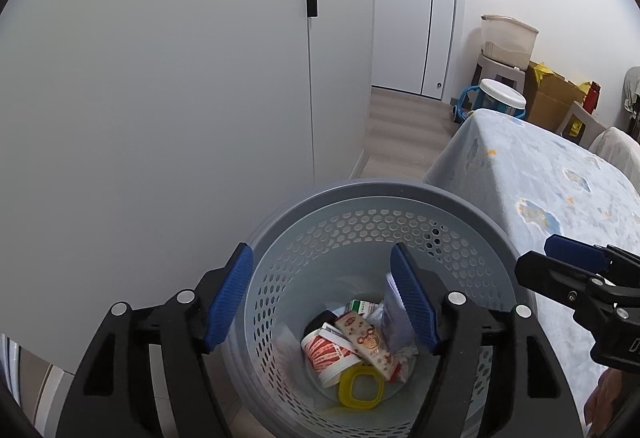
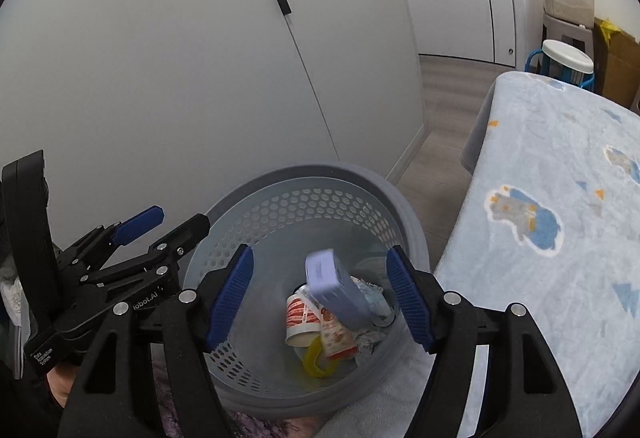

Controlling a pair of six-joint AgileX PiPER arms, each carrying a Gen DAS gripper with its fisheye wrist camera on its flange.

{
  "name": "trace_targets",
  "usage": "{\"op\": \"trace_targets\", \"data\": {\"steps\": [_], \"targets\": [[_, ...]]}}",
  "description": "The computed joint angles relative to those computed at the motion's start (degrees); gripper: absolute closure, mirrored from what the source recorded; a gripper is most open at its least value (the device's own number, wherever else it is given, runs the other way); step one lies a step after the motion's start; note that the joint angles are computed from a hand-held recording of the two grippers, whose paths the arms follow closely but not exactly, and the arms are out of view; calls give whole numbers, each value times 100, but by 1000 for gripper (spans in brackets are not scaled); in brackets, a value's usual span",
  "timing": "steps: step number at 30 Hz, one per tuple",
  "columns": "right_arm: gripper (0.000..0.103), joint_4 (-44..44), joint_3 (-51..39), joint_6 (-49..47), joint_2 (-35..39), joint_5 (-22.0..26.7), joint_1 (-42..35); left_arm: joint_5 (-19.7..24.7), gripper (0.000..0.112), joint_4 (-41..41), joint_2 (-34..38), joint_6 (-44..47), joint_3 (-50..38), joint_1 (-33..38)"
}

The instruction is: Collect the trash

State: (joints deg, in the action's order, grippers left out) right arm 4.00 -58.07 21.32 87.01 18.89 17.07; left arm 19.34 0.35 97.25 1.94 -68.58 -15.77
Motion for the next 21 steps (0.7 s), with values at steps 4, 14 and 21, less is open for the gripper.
{"op": "trace_targets", "data": {"steps": [4,14,21], "targets": [[35,-122,-23,96,18,22,0,-27,43,81,-8,-63,23,-7],[35,-464,86,459,-61,-10,49,-85,38,186,-7,-159,62,3],[35,-440,98,437,-56,-34,13,-118,35,65,16,-34,70,57]]}}
